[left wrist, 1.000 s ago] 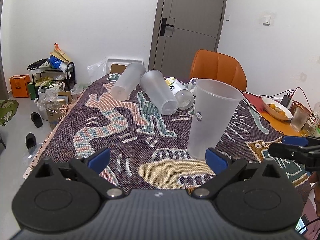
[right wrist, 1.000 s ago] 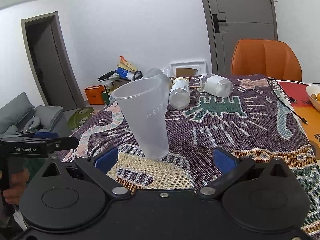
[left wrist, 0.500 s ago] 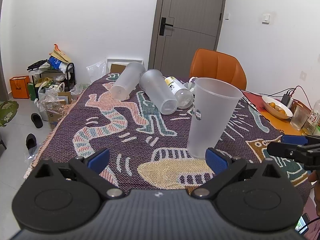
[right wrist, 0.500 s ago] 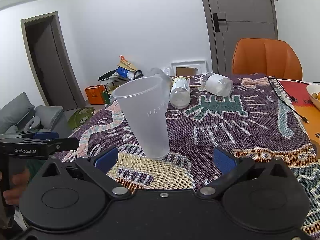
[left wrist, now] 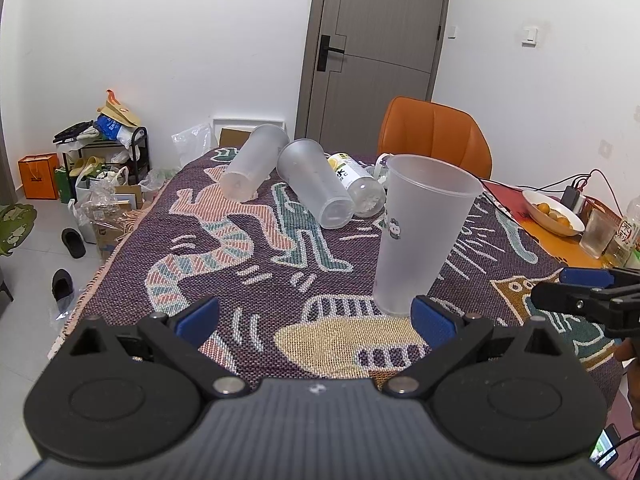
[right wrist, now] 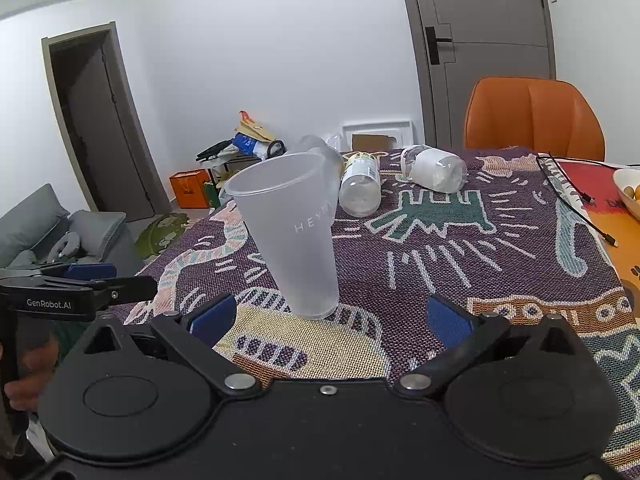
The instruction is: Flip cup upright
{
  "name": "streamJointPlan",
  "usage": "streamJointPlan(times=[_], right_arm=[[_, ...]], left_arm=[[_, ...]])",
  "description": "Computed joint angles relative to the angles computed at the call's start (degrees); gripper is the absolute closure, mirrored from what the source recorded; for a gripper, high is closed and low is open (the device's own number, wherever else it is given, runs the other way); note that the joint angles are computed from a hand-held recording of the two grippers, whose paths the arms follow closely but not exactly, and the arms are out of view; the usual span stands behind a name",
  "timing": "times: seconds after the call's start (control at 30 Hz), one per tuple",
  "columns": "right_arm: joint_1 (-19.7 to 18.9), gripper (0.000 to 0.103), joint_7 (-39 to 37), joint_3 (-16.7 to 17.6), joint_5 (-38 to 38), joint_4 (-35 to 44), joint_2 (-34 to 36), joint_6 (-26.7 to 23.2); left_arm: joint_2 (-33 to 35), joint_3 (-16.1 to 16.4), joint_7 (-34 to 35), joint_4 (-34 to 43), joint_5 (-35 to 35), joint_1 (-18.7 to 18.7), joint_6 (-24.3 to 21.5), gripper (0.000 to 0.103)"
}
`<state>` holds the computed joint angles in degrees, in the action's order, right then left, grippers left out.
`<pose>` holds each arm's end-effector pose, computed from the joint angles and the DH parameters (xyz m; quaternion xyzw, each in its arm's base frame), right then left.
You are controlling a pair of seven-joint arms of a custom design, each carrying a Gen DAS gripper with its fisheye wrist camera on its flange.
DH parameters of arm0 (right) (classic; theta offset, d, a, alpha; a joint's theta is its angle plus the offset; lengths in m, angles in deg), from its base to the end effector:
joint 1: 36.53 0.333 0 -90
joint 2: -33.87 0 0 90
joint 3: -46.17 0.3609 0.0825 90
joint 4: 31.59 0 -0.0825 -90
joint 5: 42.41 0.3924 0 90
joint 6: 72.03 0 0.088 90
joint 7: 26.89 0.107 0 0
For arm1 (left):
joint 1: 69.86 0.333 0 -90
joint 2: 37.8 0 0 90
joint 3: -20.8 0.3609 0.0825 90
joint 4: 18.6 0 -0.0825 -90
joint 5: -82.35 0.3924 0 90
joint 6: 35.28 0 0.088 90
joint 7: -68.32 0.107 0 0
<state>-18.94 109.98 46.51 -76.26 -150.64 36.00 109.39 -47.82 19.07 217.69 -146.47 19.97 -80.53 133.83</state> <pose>0.5581 0.2336 0.5682 -0.6403 0.5831 -0.2411 0.4381 0.5260 -0.0566 0.5629 -0.5325 0.6965 -0.4209 0.2331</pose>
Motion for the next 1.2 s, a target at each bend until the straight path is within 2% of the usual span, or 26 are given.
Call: streamJointPlan(times=[1.2], right_arm=[[0.4, 0.000, 0.5, -0.3, -0.4, 0.0, 0.3, 0.2]], left_arm=[[-0.4, 0.3, -0.5, -0.2, 0.9, -0.3, 0.0, 0.002]])
